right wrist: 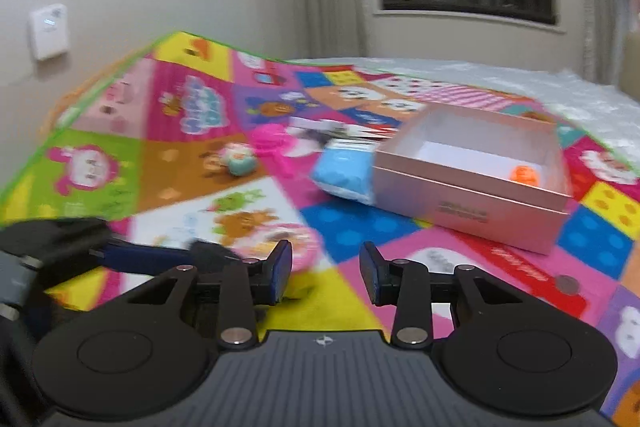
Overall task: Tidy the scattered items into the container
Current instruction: 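Lift the black plush with the left gripper while the right gripper holds the pudding cup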
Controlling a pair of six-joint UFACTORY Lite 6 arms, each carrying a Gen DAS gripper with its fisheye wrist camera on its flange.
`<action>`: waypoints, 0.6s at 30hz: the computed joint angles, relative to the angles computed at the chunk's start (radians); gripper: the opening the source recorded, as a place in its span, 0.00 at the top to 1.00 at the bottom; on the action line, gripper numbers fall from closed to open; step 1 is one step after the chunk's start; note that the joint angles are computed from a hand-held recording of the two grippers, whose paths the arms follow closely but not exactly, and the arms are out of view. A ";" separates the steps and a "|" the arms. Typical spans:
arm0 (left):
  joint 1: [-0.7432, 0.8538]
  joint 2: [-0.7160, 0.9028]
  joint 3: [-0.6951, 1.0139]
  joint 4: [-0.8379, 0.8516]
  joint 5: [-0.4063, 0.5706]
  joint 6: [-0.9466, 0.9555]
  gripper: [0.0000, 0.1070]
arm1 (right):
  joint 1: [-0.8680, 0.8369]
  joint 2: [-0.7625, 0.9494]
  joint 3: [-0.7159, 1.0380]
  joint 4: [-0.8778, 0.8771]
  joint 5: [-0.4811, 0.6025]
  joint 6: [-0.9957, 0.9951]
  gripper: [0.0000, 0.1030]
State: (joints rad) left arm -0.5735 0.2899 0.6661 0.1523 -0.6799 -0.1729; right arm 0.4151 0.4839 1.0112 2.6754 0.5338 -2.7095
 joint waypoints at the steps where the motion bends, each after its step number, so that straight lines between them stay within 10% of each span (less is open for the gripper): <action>1: 0.002 -0.009 -0.008 0.009 0.001 0.000 0.06 | -0.005 0.011 0.018 -0.079 0.004 0.062 0.60; 18: 0.028 -0.054 -0.082 -0.314 0.077 0.180 0.05 | 0.069 0.140 0.126 0.100 -0.056 -0.153 0.57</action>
